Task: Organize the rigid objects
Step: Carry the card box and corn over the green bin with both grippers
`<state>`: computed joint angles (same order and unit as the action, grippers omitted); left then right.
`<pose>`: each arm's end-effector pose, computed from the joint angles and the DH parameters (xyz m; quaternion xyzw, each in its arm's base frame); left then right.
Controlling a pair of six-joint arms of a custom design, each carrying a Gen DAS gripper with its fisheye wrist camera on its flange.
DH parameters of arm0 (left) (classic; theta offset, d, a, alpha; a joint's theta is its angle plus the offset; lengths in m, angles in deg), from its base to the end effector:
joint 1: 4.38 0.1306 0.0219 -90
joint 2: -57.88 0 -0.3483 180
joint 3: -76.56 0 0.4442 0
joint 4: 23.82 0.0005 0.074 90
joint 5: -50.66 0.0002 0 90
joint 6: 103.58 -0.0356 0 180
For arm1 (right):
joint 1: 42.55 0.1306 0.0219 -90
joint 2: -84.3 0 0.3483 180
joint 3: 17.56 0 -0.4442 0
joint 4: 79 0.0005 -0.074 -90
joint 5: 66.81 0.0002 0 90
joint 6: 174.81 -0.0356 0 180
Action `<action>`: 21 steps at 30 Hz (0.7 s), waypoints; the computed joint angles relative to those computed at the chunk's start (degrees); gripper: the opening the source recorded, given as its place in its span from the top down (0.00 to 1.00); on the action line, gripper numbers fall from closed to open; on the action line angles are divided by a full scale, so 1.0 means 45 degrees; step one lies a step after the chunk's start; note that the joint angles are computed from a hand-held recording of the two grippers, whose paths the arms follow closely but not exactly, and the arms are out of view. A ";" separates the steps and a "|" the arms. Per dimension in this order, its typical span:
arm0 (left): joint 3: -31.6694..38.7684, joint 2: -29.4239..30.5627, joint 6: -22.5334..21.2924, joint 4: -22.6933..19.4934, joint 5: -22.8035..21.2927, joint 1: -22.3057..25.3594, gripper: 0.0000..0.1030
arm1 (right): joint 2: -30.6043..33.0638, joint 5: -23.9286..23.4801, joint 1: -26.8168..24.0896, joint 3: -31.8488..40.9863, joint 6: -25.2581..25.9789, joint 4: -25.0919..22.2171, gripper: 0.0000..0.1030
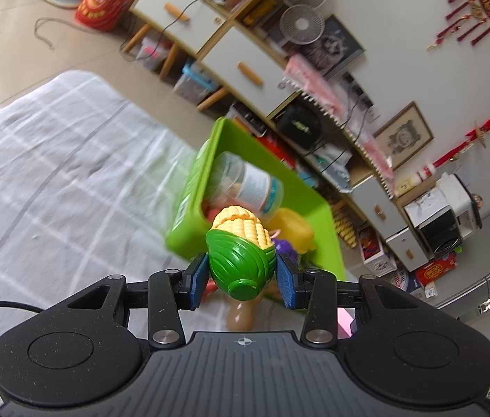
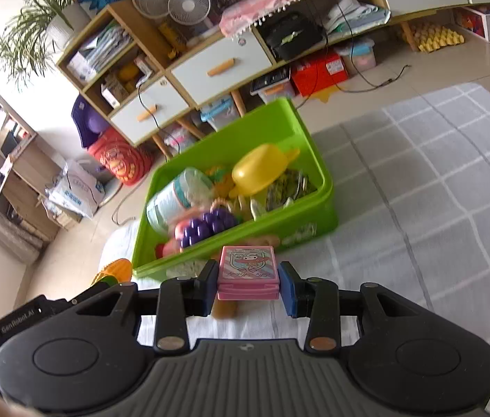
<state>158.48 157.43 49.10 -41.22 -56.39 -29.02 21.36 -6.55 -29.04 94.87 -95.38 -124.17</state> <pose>0.5417 -0.2375 0.2774 -0.3506 0.8071 -0.2200 0.4210 0.6675 0.1780 0.3247 -0.1114 0.9051 0.3050 0.2746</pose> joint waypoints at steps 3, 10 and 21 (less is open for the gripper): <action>0.0183 0.0325 -0.0359 0.0638 -0.0171 -0.0053 0.55 | 0.0170 0.0052 -0.0025 0.0168 -0.0511 0.0448 0.81; 0.0859 0.1147 -0.1316 0.1183 -0.0806 -0.0135 0.55 | 0.0542 0.0373 -0.0066 0.0447 -0.1705 0.1433 0.81; 0.1414 0.1893 -0.1777 0.1277 -0.1369 -0.0119 0.55 | 0.1169 0.0685 -0.0040 0.0924 -0.2637 0.2397 0.81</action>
<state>164.84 165.95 41.10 -35.47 -62.55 -29.55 26.62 -3.47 -29.22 99.02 -107.25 -113.38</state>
